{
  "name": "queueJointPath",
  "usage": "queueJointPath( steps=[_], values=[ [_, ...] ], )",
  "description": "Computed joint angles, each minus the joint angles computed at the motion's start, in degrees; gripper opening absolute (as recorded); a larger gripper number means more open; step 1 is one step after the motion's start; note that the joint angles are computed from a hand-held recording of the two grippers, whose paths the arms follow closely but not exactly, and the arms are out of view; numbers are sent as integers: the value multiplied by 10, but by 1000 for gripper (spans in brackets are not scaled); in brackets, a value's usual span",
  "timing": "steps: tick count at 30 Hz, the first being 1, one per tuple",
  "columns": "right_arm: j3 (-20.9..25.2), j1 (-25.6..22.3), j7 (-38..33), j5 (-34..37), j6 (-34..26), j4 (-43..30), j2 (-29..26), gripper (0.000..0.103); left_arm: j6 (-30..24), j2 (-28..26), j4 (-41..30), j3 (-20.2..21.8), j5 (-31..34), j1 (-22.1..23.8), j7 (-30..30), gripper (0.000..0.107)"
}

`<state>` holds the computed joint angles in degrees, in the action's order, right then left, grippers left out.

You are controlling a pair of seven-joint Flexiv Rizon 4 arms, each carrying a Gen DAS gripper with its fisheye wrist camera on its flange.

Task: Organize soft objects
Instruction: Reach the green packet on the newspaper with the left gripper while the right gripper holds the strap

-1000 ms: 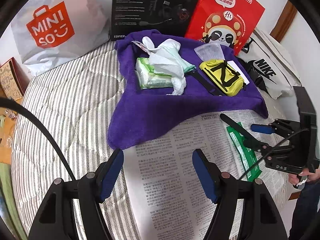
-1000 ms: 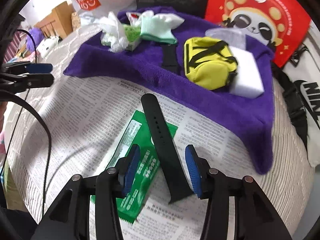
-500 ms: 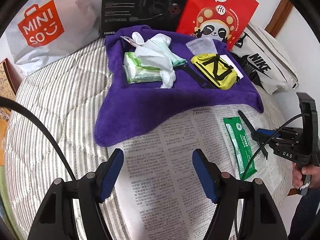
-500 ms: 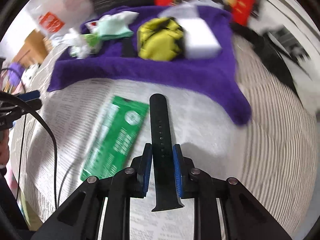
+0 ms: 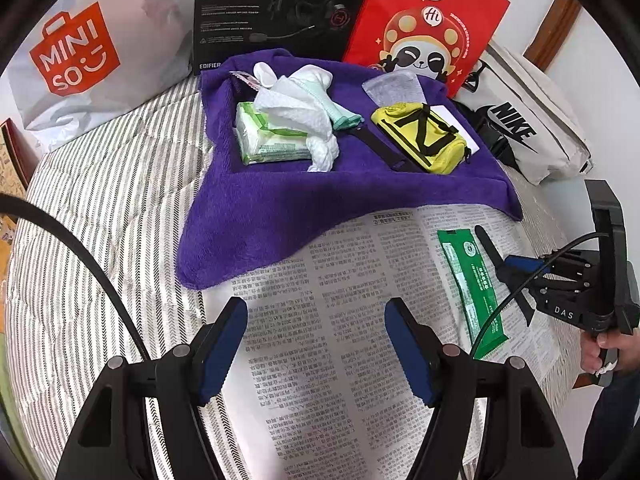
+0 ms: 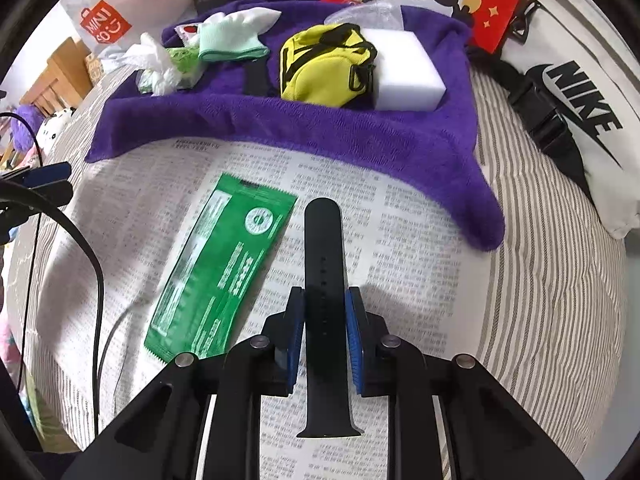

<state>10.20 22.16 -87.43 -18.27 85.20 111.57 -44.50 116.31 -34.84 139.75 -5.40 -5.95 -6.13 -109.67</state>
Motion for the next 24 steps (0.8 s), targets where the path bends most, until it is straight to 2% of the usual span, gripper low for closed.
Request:
queueJointPath(
  steps=[6,8,11,21,24],
  values=[
    [10,-13,0,9,26,7,-4,22,-15,0,-14,4,-9,-18,10,70],
    [27,-30,-9,9,20,1,-8,21,-20,1,-18,2,-11,-23,13,70],
    [74,-81,-33,22,-6,-14,-12,20,-34,7,-24,12,-24,-46,21,70],
    [71,-105,-53,54,9,19,30,20,-73,5,-70,30,-64,-116,44,70],
    [67,-116,-59,59,15,29,39,20,-96,-6,-98,43,-87,-151,46,70]
  ],
)
